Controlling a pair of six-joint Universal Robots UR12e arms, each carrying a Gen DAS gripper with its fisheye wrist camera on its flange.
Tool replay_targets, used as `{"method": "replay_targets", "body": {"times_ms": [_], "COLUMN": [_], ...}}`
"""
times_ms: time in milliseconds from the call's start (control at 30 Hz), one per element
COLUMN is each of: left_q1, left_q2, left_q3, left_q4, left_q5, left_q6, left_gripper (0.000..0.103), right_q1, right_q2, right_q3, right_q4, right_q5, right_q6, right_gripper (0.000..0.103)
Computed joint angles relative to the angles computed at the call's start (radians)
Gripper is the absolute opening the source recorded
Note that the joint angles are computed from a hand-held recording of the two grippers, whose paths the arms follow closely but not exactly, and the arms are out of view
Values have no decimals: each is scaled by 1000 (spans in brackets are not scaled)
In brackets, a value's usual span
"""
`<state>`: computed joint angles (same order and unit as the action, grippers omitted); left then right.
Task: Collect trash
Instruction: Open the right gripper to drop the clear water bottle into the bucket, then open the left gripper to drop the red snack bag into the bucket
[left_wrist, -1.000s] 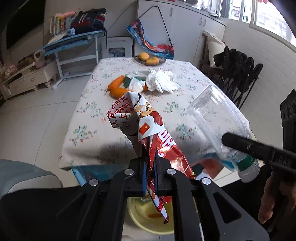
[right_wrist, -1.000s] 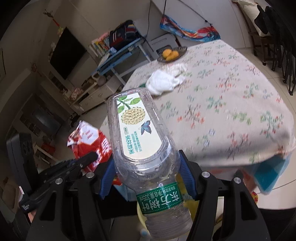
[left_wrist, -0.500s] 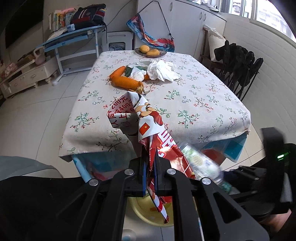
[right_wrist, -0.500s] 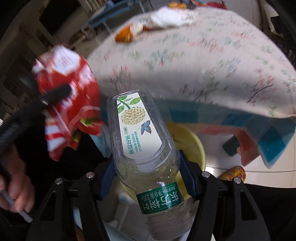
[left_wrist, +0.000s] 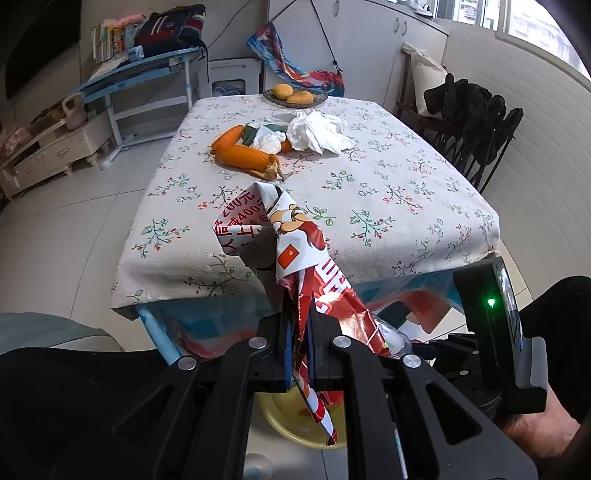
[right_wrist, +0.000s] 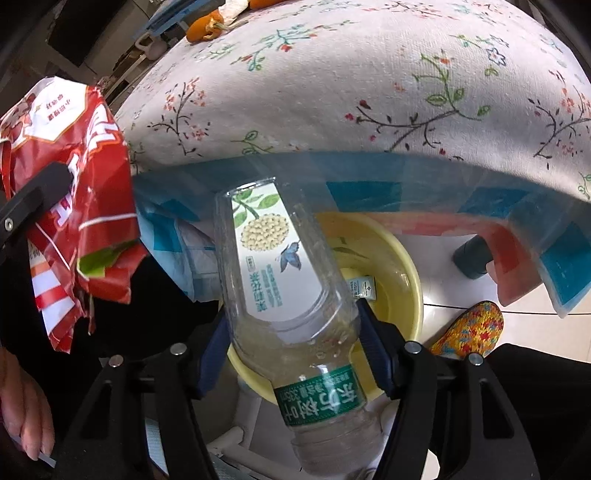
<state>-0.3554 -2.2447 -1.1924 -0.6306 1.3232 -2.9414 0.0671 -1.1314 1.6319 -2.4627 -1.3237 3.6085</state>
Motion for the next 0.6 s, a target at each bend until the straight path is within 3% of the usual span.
{"method": "replay_targets", "body": {"times_ms": [267, 600], "left_q1": [-3, -19], "left_q2": [1, -15], "left_q3": [-3, 21], "left_q4": [-16, -130], "left_q5": [0, 15], "left_q6": [18, 90], "left_gripper": [6, 6], "right_q1": [-8, -7], "right_q2": [-22, -77], "right_q3": [38, 130], "right_q4": [-88, -369], "right_q5": [-25, -210], "right_q6": [76, 237], "right_gripper": [66, 71]}}
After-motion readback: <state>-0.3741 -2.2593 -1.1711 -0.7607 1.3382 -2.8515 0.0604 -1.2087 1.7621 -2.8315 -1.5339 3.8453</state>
